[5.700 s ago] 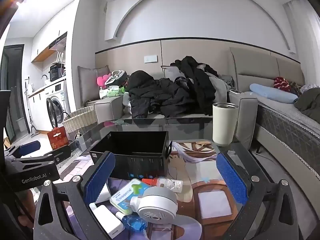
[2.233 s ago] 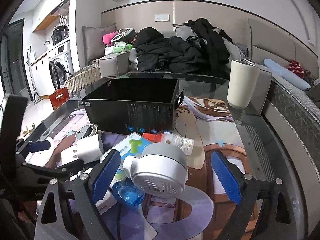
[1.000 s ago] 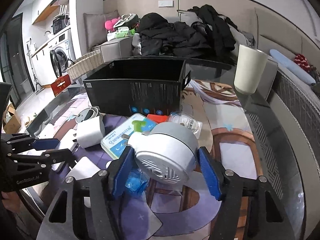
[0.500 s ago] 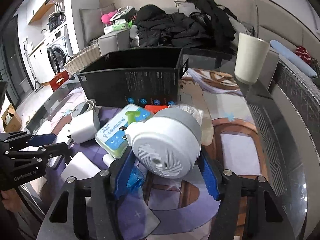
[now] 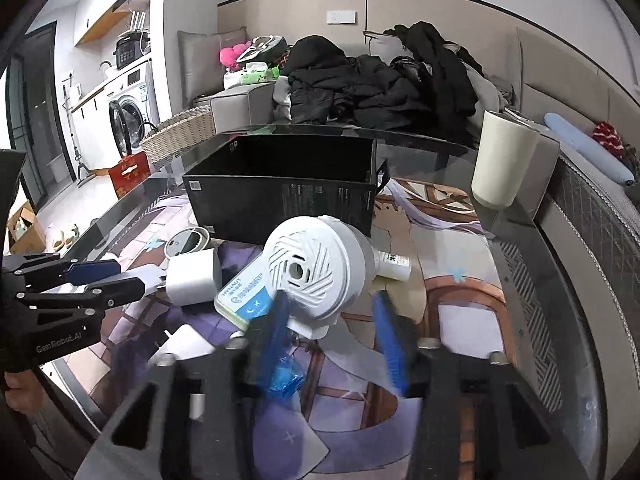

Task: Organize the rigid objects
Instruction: 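Carry the flat charger with left tool while right tool carries round device to box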

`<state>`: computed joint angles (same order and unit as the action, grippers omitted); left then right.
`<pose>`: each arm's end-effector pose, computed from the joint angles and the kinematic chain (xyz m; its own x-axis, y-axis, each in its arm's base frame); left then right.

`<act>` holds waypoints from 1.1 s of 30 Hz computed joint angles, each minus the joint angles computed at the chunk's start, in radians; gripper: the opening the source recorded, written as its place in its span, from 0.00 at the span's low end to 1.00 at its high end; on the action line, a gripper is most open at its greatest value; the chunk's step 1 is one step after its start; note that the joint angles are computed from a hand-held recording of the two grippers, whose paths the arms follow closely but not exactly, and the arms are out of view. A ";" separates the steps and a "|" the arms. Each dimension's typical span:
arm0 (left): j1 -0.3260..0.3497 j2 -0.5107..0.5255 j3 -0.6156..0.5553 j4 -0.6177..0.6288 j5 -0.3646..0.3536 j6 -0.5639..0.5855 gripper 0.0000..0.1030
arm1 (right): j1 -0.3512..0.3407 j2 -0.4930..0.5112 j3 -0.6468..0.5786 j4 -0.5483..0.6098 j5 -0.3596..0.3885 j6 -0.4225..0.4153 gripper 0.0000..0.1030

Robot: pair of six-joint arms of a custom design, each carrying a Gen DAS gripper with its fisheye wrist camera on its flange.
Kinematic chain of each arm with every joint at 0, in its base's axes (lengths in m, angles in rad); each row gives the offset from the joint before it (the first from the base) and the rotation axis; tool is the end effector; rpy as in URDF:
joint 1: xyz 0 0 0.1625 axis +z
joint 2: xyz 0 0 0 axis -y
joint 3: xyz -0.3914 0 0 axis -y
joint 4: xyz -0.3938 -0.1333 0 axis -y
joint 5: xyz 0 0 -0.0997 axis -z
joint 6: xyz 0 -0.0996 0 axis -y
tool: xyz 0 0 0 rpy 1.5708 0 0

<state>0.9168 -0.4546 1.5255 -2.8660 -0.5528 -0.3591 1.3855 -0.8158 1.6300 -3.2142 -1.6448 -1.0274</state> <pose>-0.2219 -0.6479 -0.0401 -0.7064 -0.1135 -0.6986 0.3684 0.7839 -0.4998 -0.0013 -0.6907 0.1676 -0.6081 -0.4456 0.6570 -0.7661 0.5464 -0.3385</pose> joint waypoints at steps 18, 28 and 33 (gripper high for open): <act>-0.001 -0.010 0.021 -0.031 0.026 0.000 0.36 | 0.040 0.072 -0.103 0.043 -0.076 0.092 0.62; -0.052 0.048 0.003 -0.365 0.099 0.266 0.36 | 0.026 -0.002 0.015 -0.057 0.016 0.031 0.57; -0.066 0.060 -0.014 -0.456 0.098 0.341 0.36 | 0.021 -0.047 0.089 -0.129 0.111 -0.020 0.57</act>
<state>0.8510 -0.3944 1.5112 -3.3215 -0.4547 -0.0186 1.4063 -0.8628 1.7190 -3.3436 -1.5338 -1.0473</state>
